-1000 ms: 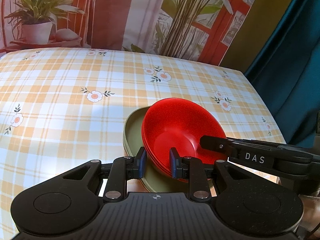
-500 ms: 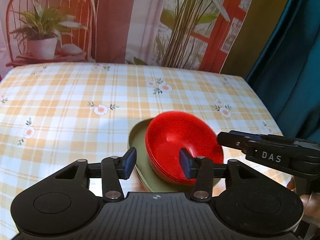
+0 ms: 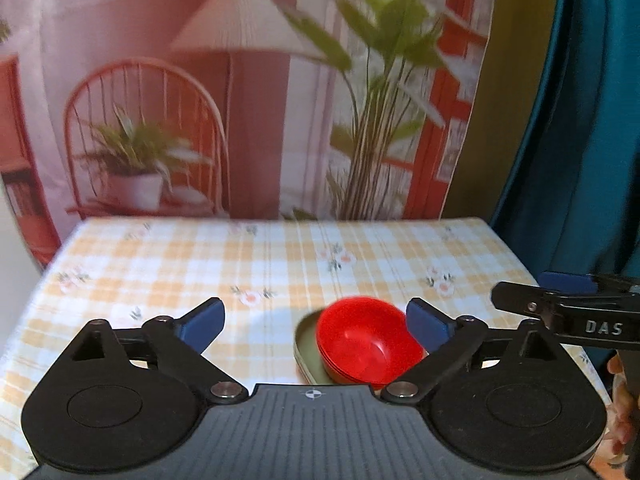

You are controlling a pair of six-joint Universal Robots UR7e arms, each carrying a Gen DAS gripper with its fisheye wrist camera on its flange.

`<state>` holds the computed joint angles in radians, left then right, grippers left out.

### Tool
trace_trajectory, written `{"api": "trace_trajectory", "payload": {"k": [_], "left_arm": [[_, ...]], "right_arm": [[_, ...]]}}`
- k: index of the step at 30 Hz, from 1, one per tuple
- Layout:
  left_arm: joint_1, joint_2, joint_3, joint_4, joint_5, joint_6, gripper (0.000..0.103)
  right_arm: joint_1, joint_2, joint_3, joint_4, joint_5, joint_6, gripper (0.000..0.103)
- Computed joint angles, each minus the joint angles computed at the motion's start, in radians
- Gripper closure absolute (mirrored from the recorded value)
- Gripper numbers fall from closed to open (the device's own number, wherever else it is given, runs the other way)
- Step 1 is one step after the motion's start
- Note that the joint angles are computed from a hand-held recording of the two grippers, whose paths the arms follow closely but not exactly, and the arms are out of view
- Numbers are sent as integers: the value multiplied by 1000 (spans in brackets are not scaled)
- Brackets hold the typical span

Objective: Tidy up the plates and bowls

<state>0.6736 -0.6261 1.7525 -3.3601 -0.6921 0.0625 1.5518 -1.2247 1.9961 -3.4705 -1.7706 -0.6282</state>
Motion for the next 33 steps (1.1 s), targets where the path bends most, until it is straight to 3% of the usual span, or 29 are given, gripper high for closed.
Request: {"api": "trace_trajectory", "payload": {"k": [3,13,16,26,33], "left_arm": [[-43,-12,33,-62,48,37,0],[-182,-48,120,-165,255,105,0],[-212,-78,159,-181,280,84,0],[-304,-119,229,-300,355,107,0],[-318,-140,263,-245,368,7,0]], "right_arm": [[28,-34,42,-52,-13,-19,1],[124,-149,160,-137,-48,-37,0],[156,-171,188,-164,-84,-40,0],[205,-247,264,-191,-90,-38,0],[214,-270,290,-177,-96,-21,0]]}}
